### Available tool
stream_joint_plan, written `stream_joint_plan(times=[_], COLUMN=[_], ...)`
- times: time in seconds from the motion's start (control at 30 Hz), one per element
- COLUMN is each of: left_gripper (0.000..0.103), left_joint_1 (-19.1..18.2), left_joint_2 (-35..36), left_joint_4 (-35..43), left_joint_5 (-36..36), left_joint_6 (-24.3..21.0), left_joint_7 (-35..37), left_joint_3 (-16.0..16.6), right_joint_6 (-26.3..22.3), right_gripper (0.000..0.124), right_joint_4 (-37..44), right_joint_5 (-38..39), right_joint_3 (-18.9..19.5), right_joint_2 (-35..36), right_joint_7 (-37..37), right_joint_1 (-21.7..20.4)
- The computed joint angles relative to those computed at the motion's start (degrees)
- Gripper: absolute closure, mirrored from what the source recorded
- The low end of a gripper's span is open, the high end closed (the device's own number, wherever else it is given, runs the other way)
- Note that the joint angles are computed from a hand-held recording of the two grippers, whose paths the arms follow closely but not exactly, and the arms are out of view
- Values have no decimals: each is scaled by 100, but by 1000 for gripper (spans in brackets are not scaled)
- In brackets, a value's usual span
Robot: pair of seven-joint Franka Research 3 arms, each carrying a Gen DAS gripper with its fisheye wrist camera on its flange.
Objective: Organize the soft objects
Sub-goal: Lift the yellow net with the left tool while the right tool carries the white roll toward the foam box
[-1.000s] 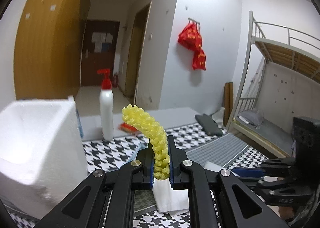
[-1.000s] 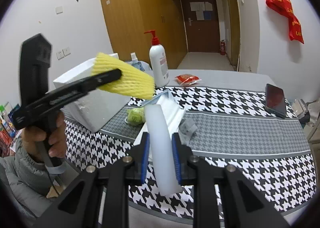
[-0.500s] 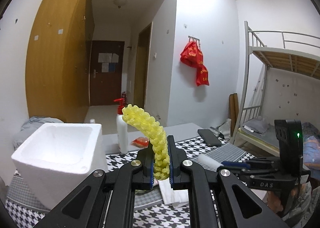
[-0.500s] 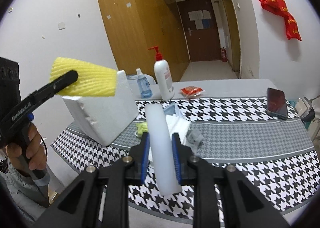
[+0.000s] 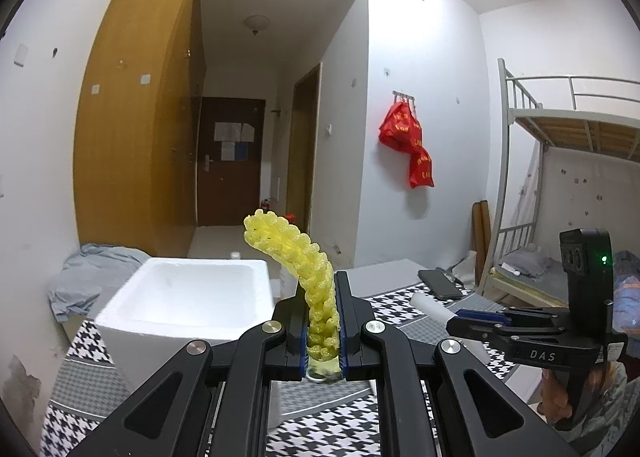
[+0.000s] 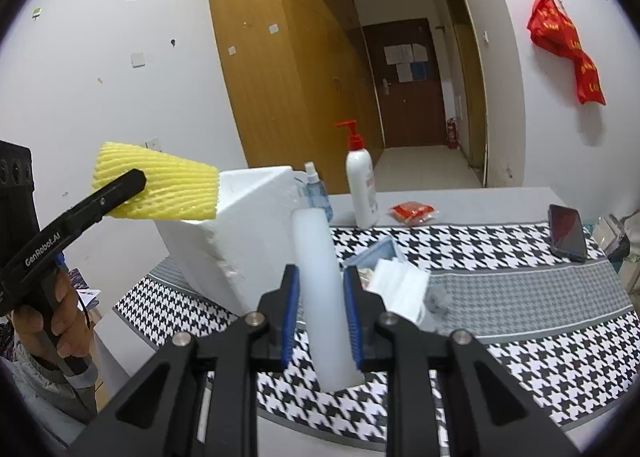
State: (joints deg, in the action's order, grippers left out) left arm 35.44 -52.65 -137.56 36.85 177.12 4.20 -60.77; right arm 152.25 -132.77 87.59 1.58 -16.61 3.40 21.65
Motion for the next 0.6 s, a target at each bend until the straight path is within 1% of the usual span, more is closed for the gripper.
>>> stream_joint_plan(times=[0.13,0.3,0.5,0.6], left_gripper=[92,92,92,92], left_joint_1=[-79,-287,-613,-782], left_joint_2=[-250,-381,-522,-499], left_joint_4=[-233,-429,-580,-592], left_joint_5=[9,-9,134,273], left_joint_6=[94,-154,-709,-1063], left_joint_7=[-62,-109,-278,-375], left_joint_3=[157,324,545,644], right_joint_6=[151,353,351,313], right_gripper=[98,98,98,98], right_joint_4=[32,121,298,400], right_joint_5=[100,85,240,216], right_joint_3=[92,178,222,258], right_joint_2=[-51,-47,12,75], right_joint_7=[8,38,-189,-183], right_joint_1=[82,191,323,369])
